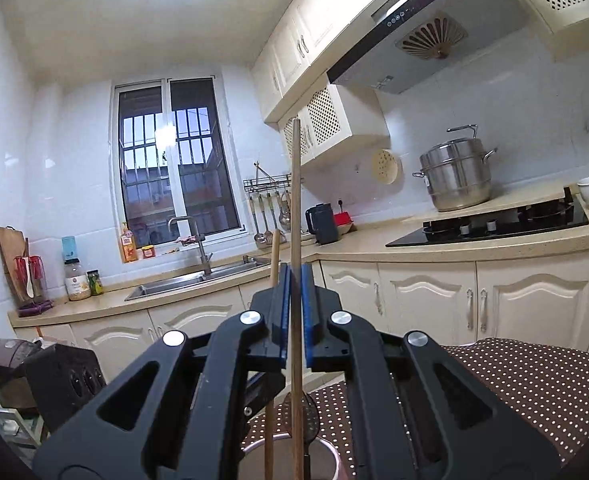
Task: Organize utensils
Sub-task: 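Carry both chopsticks over the pink cup, lower them in and open both grippers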
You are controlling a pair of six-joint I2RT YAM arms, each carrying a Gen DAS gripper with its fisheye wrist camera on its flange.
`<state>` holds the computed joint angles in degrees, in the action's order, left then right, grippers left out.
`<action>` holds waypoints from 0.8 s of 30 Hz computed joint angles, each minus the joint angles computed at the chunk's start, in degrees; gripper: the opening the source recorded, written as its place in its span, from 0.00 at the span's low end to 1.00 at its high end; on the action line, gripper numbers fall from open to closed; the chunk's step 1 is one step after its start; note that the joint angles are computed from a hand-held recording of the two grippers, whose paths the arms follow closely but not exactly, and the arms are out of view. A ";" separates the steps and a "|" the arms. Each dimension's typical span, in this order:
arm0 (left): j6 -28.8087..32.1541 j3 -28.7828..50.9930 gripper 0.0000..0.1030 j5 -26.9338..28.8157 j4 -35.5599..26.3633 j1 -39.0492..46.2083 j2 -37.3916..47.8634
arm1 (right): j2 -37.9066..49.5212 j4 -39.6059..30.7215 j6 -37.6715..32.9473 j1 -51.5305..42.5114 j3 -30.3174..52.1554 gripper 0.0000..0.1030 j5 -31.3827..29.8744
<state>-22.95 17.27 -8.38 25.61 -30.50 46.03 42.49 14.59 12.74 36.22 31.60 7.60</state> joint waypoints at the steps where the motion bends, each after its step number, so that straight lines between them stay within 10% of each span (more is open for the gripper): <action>1: 0.00 -0.47 0.05 -0.51 -0.83 -0.36 -0.69 | 0.00 0.07 0.03 0.24 -0.17 0.06 0.32; 15: -0.76 -3.58 0.06 -1.14 -14.63 -2.24 -12.16 | 0.94 3.33 -4.20 6.52 -1.18 0.06 8.08; 19: -2.61 -3.52 0.32 -0.69 -20.05 -2.23 -17.21 | 0.28 3.98 -4.40 7.04 -2.15 0.06 8.80; 24: -4.26 -2.30 0.32 -1.02 -26.32 -2.78 -22.46 | -0.70 3.60 -4.76 8.12 -2.47 0.06 9.81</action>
